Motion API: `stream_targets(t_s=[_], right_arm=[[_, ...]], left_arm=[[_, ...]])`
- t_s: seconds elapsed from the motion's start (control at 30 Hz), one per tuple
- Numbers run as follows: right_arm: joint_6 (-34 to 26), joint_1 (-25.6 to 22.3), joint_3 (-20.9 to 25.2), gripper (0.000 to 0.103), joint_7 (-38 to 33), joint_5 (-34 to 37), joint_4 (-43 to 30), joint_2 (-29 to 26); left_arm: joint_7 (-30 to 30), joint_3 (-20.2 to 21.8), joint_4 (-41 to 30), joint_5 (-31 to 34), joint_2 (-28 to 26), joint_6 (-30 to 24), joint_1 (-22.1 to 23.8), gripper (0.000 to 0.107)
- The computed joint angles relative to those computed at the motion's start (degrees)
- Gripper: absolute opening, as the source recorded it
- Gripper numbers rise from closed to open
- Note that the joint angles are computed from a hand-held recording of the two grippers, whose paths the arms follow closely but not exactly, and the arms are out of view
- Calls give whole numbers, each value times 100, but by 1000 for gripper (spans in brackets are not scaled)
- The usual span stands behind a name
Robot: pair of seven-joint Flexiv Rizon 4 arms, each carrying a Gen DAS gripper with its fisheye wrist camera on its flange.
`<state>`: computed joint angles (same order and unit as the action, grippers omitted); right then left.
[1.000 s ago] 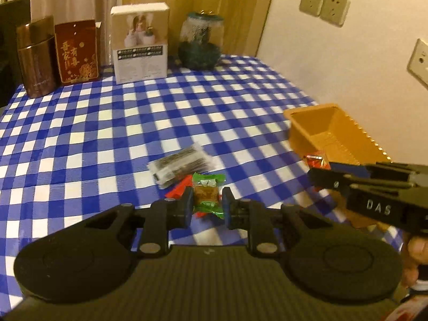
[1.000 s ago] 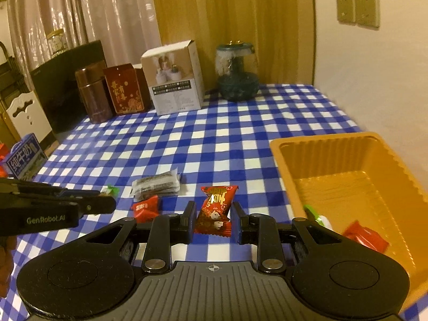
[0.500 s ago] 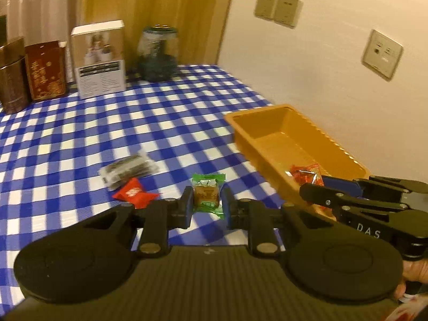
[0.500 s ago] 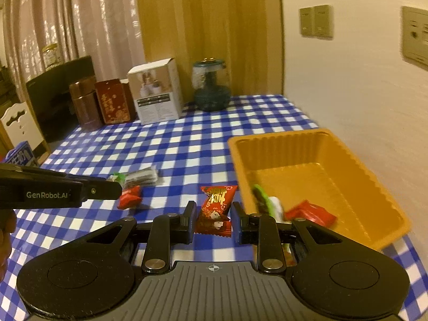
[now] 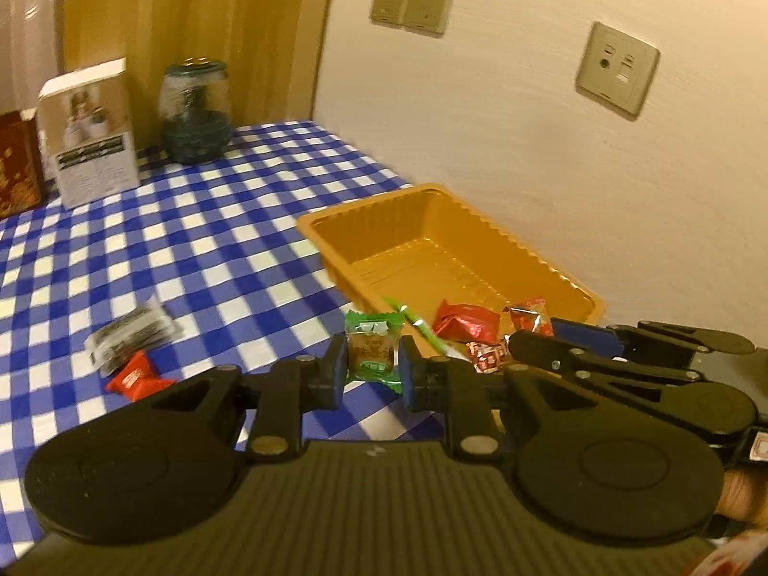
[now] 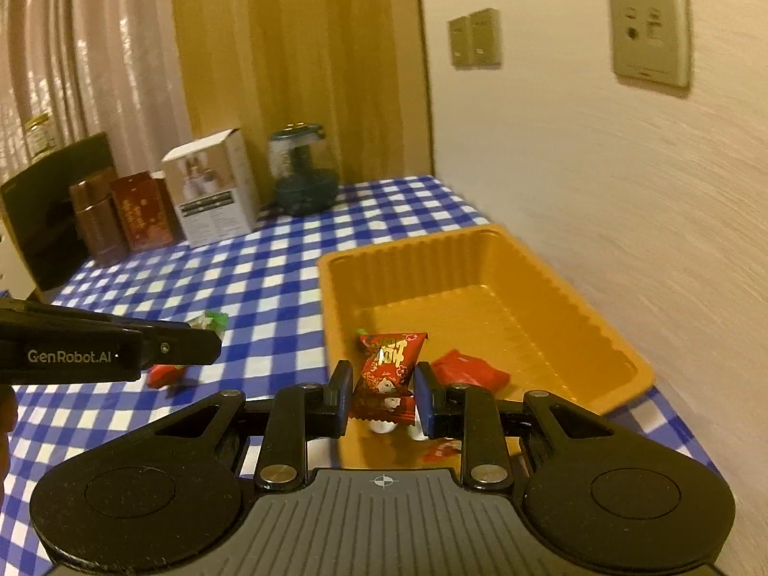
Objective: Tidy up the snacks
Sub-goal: 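Carry both candies over the orange tray and lower them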
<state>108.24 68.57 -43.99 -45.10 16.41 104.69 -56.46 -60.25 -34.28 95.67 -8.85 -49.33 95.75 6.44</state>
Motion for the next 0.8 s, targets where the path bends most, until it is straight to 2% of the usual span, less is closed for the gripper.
stream_targets(t_s=[0.27,0.8], right_arm=[[-279,112,-325,28,498,53,196,-69],[-411,-1,-561,28,1173,-205,334,-159]], left_arm=[[209,76,-446,-97,-194,-223,-286,20],[813,12,-1091,-513,-575,-672,-690,20]])
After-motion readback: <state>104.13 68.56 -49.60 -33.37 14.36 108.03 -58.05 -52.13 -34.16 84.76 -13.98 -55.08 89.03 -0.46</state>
